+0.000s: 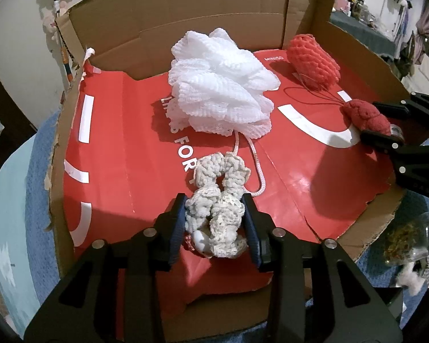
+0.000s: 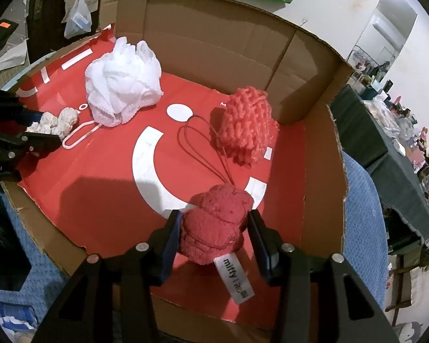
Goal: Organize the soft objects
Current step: 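Open the left gripper releasing the scrunchie while the right releases the red ball in the box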
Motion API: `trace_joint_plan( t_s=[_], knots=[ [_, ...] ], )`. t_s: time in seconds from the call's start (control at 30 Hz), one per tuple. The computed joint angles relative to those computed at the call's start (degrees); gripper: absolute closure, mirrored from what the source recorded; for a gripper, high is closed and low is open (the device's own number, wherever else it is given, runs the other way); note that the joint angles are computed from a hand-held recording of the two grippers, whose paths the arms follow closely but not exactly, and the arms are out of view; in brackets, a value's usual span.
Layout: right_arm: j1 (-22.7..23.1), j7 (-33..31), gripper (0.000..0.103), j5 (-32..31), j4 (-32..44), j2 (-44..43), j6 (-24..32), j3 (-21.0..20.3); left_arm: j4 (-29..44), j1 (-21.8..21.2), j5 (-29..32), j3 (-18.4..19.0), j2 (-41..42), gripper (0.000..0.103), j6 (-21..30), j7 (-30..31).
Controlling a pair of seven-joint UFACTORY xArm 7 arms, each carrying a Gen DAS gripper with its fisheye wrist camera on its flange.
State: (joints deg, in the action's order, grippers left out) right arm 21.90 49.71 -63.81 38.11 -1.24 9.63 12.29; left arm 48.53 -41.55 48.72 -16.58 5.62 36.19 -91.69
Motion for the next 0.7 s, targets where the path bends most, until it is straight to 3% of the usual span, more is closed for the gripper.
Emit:
trace_joint_plan(
  t_s=[0.13, 0.57, 0.7],
  knots=[
    [0.05, -1.61, 0.054, 1.50, 0.01, 0.00, 0.13, -0.05, -0.24, -0.07, 1.36, 0.11, 0.04, 0.050, -1.03, -0.91],
    [-0.28, -6.34, 0.048, 6.24, -0.90, -0.29, -1.83, -0.23, 0.41, -1.58, 4.34, -0.94, -1.29, 0.035, 0.37, -3.49],
    [-0.77, -4.44, 0.040, 4.45, -1.21, -1.30, -1.88, 0.40, 0.31, -1.80, 5.74, -1.84, -2.41, 0.032, 1.17, -5.58]
  ],
)
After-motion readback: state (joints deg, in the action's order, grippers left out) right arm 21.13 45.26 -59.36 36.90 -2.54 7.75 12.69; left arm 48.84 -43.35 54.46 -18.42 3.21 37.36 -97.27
